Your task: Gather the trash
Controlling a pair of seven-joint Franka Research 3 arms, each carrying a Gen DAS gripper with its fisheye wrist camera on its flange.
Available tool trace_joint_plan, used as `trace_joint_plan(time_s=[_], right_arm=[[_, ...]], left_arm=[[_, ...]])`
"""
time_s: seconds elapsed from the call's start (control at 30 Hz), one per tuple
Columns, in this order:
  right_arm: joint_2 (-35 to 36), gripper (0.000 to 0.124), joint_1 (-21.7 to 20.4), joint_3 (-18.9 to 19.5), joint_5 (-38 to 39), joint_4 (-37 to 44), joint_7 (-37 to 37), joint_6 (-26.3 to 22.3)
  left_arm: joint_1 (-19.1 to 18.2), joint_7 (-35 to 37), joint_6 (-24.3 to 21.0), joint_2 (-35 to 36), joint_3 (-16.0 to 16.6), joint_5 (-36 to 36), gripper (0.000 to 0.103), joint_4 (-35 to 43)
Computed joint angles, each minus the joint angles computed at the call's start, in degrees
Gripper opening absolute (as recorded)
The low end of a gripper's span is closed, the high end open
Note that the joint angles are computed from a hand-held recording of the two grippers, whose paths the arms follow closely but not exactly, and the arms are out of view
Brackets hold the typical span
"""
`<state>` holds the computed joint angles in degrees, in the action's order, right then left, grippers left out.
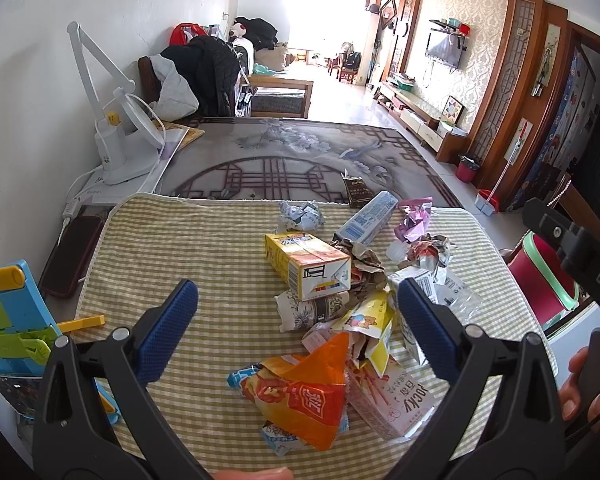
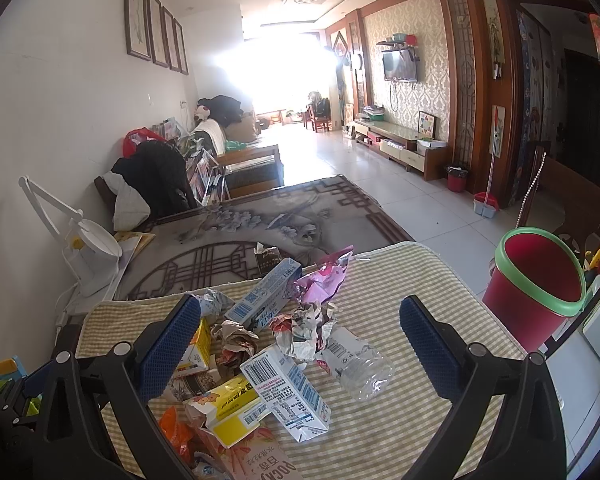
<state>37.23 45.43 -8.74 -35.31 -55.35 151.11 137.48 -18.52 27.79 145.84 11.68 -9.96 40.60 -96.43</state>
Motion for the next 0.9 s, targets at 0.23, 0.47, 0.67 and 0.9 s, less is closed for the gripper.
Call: trace_joint_plan(time_s=[0.23, 0.47, 0.67, 0.9], right_arm=[[0.06, 0.096, 0.01, -0.03, 0.07, 0.09, -0.02, -0.05], [0.22, 0.096, 0.04, -0.03, 0.07, 0.33, -0.07, -0.15], [0.28, 0.096, -0.18, 0.28, 0.57, 0.24, -0.80, -0.23], [2.19, 0.096, -4.45, 4.59, 8.19, 2.44, -10.66, -1.68]], left_arm=[[-0.04, -0.18, 0.05, 0.01, 0.08, 0.13, 0.098, 0.03], [0.04, -0.16, 0.16, -0.10, 0.04, 0.15, 0.098, -0.14], [0.23, -0.05, 0.53, -0.47, -0.01, 0.02, 0.098, -0.86], [0.72, 0.15, 0.61, -0.83, -0.06, -0.87, 0.098, -1.49]])
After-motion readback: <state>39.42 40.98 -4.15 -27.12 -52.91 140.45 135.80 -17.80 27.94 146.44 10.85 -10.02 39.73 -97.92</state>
